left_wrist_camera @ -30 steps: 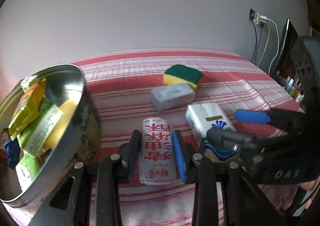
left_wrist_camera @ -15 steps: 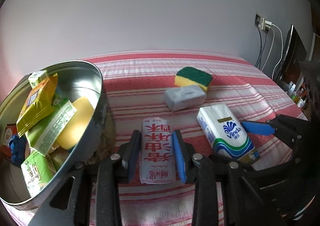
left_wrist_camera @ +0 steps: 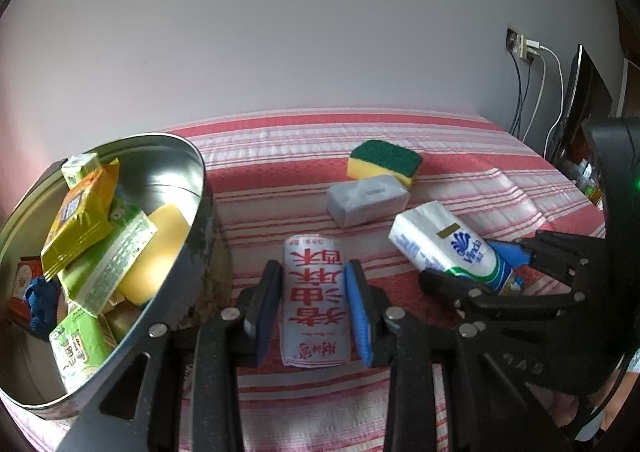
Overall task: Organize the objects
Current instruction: 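Grasp the white printed packet with the left tool while the right tool grasps the Vinda tissue pack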
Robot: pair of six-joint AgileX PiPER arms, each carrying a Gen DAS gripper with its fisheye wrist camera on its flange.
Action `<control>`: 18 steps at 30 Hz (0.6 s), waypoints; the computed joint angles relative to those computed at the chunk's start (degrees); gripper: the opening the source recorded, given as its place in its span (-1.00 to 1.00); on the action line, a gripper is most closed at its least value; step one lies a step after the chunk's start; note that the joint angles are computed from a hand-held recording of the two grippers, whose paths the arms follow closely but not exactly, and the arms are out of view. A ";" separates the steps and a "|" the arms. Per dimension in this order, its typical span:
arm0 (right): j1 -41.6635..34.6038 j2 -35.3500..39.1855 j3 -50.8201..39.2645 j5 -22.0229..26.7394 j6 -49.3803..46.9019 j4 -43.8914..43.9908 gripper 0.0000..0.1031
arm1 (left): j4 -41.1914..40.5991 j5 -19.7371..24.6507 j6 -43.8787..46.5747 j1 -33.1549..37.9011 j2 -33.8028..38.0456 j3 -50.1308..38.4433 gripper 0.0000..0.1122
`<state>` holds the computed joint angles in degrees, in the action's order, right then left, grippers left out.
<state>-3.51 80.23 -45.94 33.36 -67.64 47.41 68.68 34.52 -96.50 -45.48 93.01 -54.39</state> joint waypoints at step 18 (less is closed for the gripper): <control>-7.39 -4.78 5.67 2.66 -19.40 21.34 0.06 | 9.29 7.86 -8.19 -5.33 -0.81 2.05 -0.63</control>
